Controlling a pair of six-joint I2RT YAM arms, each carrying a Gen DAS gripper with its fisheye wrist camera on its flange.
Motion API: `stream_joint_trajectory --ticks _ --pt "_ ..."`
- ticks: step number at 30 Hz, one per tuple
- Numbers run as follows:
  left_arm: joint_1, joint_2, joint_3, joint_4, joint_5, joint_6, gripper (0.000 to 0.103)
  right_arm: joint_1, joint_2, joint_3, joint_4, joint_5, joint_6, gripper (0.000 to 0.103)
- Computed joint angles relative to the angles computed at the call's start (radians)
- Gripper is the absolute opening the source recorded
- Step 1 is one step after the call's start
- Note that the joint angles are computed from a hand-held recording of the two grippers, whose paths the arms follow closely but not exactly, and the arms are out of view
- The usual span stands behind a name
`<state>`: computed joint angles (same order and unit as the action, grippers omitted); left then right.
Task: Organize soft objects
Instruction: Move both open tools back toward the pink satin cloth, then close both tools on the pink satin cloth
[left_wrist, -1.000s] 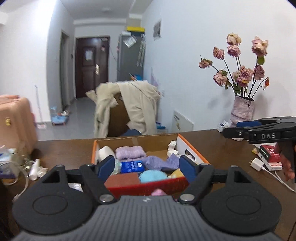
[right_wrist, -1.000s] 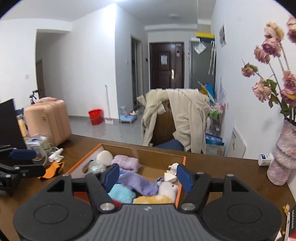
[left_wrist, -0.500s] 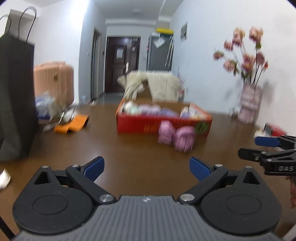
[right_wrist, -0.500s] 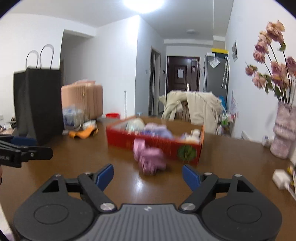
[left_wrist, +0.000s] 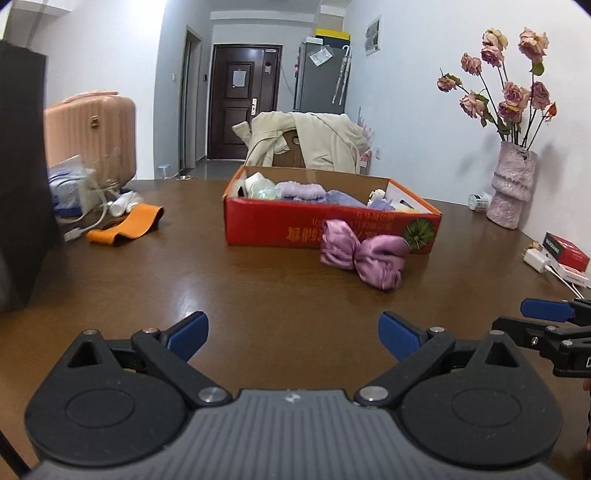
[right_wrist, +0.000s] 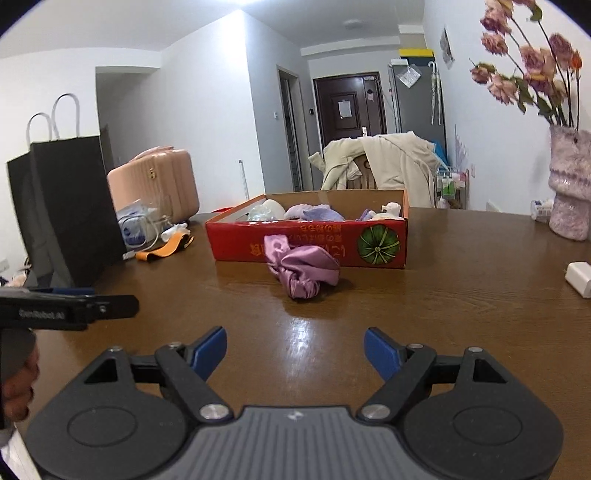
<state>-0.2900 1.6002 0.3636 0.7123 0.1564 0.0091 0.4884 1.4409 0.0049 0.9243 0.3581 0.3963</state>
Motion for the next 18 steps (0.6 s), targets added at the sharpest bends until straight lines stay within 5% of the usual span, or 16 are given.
stream_joint_trajectory --ticks 6,8,10,14,15,16,18 --pt "-0.019 0.192 0.295 -0.095 0.03 -0.016 0.1 -0.218 0.144 0.236 -0.084 -0.216 -0.129 0.075" --pt "-0.024 0.282 0.449 -0.187 0.071 -0.041 0.099 -0.297 0.208 0.329 -0.111 -0.311 -0.116 0.066" --pt "-0.037 0.382 0.611 -0.275 0.113 -0.072 0.092 -0.348 0.276 0.418 -0.145 -0.371 -0.096 0.043" --pt "-0.061 0.575 0.895 -0.411 0.145 -0.101 0.078 -0.406 0.385 0.548 -0.178 -0.391 -0.064 0.035" --pt "-0.062 0.613 0.931 -0.406 0.151 -0.096 0.068 -0.416 0.406 0.575 -0.187 -0.401 -0.06 0.035" --pt "-0.062 0.644 0.962 -0.421 0.155 -0.087 0.046 -0.425 0.427 0.597 -0.197 -0.414 -0.054 0.035" --pt "-0.043 0.677 0.985 -0.46 0.211 -0.1 0.029 -0.438 0.463 0.625 -0.203 -0.441 -0.038 0.035"
